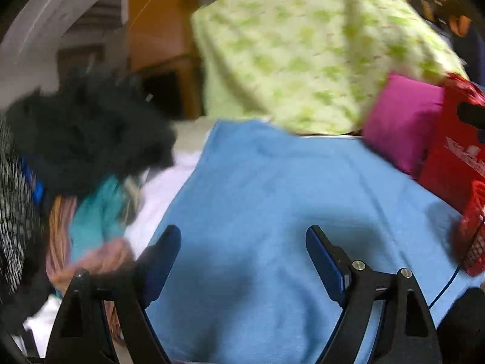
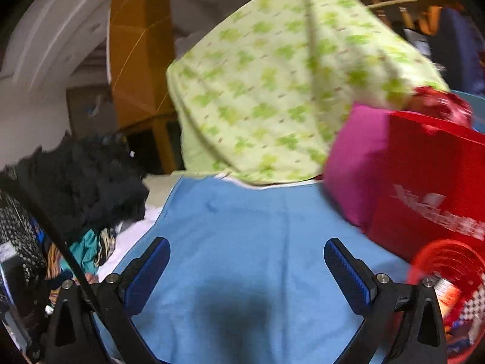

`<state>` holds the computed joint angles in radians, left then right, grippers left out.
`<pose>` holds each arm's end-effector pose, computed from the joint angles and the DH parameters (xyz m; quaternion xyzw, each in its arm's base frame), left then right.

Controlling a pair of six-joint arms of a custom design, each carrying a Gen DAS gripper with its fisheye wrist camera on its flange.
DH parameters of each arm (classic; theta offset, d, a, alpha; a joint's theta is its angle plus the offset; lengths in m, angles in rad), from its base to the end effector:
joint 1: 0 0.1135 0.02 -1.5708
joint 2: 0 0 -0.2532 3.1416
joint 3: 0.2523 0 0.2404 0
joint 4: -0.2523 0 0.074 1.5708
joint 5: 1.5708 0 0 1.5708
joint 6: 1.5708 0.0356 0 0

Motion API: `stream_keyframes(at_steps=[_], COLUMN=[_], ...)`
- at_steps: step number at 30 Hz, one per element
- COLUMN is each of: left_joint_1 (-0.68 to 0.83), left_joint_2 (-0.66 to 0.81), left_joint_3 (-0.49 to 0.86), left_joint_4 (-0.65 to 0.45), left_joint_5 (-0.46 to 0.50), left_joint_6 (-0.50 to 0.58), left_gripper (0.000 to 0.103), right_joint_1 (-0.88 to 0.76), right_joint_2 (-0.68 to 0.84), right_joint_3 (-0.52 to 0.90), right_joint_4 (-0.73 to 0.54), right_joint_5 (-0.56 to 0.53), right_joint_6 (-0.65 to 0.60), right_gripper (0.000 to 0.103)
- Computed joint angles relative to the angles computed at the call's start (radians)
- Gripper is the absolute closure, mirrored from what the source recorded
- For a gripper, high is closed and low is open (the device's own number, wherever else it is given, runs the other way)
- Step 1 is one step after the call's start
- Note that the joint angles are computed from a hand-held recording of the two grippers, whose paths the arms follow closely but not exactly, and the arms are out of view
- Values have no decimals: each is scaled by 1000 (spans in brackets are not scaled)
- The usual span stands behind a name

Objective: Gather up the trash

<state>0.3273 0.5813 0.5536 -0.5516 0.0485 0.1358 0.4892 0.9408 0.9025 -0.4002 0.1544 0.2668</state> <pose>0.1279 0.0416 0.2461 -0.0726 0.8764 0.0884 0.4678 0.1832 0.0913 0.3228 -0.0523 0.8409 0.1369 0.5211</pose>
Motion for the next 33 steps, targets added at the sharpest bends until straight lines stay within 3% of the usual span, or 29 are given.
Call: stream_keyframes(at_steps=[1, 3, 7, 10, 19, 23, 33], left_joint_1=[63, 120, 115, 85, -77, -31, 25], left_joint_2=[24, 126, 309, 351, 255, 228, 259], left_joint_3=[-12, -41, -62, -118, -231, -249, -238], left_joint_4=[27, 134, 309, 401, 451, 448, 436], left_joint_5=[42, 32, -5, -39, -63, 17, 104], left_joint_6=[29, 33, -17, -11, 107, 149, 191], left_gripper=[18, 18, 18, 18, 18, 18, 18], right_joint_1=[27, 80, 104, 64, -33, -67, -98], right_joint_2=[44, 159, 307, 416, 729, 831, 917], right_joint_3=[12, 46, 72, 108, 214, 238, 239], right_joint_4=[25, 84, 116, 108, 167, 188, 173], right_joint_5=[13, 46, 91, 101, 141, 164, 241], right_joint_6=[19, 66, 109, 132, 190, 223, 284], right_gripper=[0, 0, 0, 0, 0, 0, 0])
